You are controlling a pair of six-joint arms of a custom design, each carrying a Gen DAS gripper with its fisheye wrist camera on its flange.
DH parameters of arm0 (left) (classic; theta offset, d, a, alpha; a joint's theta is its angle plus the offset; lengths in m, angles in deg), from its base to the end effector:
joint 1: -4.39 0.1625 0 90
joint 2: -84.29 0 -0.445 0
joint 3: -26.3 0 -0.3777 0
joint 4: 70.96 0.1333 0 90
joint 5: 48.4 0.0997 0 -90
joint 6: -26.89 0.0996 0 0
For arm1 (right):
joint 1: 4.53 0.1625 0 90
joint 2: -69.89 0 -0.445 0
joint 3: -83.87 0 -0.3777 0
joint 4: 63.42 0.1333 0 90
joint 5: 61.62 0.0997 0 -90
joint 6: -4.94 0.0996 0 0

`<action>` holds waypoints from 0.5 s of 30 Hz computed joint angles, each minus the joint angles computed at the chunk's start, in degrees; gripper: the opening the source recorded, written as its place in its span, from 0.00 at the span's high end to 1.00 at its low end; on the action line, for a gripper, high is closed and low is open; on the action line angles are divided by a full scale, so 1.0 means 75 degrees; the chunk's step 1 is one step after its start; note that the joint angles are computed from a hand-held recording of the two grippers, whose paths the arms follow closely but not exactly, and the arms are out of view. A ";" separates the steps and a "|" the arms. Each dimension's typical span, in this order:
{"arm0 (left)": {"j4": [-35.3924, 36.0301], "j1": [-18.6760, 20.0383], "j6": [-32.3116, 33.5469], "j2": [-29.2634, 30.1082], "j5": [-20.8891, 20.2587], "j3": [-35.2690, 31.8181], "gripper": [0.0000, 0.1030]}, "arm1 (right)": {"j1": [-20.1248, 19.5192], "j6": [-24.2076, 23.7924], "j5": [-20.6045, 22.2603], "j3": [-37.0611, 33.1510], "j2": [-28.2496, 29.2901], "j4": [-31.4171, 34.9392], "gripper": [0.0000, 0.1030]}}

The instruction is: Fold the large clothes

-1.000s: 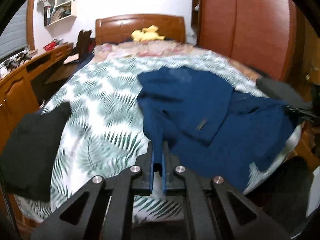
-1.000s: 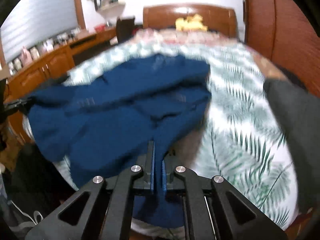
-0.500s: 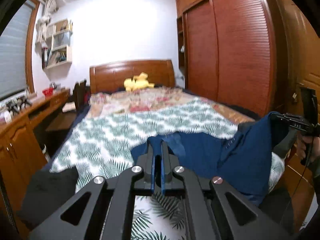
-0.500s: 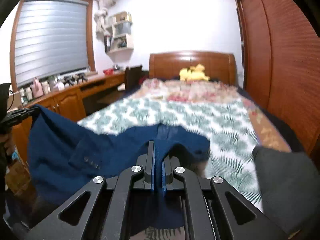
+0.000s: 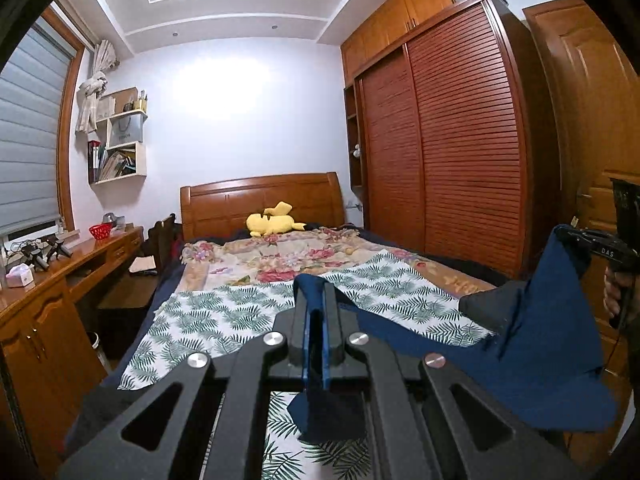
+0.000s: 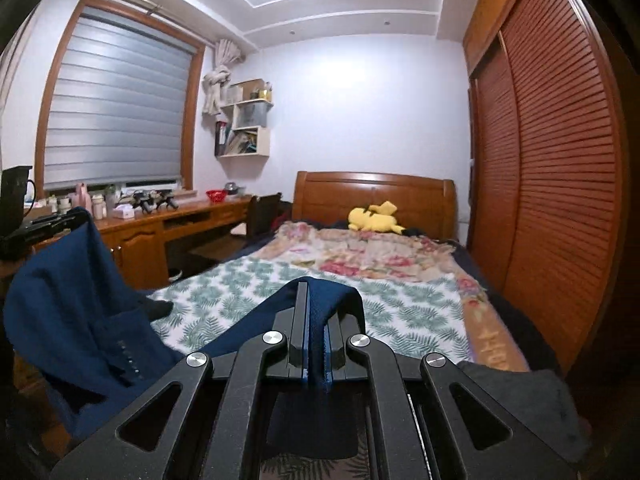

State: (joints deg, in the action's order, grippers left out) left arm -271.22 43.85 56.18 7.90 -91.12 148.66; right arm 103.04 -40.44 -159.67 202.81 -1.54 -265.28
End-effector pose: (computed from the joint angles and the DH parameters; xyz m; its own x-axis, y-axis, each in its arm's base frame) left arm -0.2327 -0.4590 0.3840 -0.6579 0.2248 -0.7188 0.7531 0.1900 -0.6299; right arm 0.2734 -0.4682 0.3530 -0.5968 -0.4191 0.6842 -0.7908 0.1628 -0.5900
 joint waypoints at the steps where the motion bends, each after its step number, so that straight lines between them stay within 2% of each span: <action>1: 0.0044 0.0122 -0.0003 0.0102 -0.0048 -0.0075 0.99 | -0.0011 -0.0019 -0.0176 -0.0044 0.0049 0.0016 0.98; 5: 0.0360 0.0715 -0.0260 0.0749 -0.0249 -0.0520 0.99 | -0.0230 -0.0088 -0.0821 -0.0334 0.0537 0.0031 0.98; 8: 0.0547 0.1208 -0.0409 0.1296 -0.0415 -0.0930 0.99 | -0.0550 0.0053 -0.1016 -0.0679 0.0921 0.0427 0.98; 15: 0.0634 0.1727 -0.0666 0.2128 -0.0597 -0.1441 0.99 | -0.1097 -0.0161 -0.1622 -0.1212 0.1832 0.0285 0.97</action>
